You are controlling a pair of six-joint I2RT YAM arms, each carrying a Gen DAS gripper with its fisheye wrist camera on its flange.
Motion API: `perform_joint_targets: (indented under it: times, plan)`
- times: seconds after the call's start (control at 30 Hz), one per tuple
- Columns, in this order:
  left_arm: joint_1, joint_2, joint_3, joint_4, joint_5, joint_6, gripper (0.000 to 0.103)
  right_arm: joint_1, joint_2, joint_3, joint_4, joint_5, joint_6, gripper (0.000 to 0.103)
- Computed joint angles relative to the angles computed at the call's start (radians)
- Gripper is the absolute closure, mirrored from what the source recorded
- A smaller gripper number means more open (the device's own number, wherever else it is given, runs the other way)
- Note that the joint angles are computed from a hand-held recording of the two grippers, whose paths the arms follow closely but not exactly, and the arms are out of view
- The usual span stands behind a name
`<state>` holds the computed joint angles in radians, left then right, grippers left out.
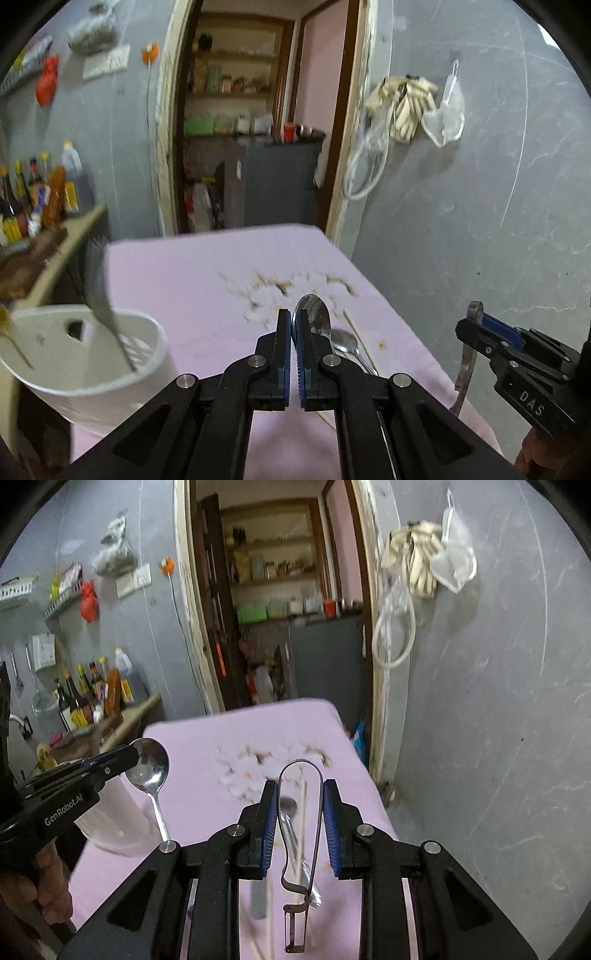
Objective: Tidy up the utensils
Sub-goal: 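Lower the tongs into the caddy with the right tool while the left tool holds the spoon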
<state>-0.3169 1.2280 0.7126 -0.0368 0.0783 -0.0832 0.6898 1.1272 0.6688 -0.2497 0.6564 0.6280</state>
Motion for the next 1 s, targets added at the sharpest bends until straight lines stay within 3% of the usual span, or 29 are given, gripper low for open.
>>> perform_joint_targets:
  times: [0.13,0.27,0.5,0.73,1.0]
  plan:
    - [0.058,-0.076,0.033,-0.059,0.036,0.033,0.1,0.088,-0.015,0.084,-0.051,0.108,0.02,0.082]
    - [0.133,-0.158,0.071,-0.111,0.063,0.066,0.1,0.151,0.018,0.181,-0.008,0.164,-0.028,0.082]
    - [0.384,-0.194,0.165,-0.169,0.178,0.135,0.1,0.178,0.216,0.34,0.256,0.075,-0.19,0.082]
    - [0.676,-0.169,0.218,-0.141,0.303,0.204,0.1,0.216,0.437,0.498,0.431,0.003,-0.273,0.082]
    - [0.837,-0.048,0.252,-0.031,0.271,0.239,0.1,0.218,0.628,0.643,0.52,-0.033,-0.311,0.082]
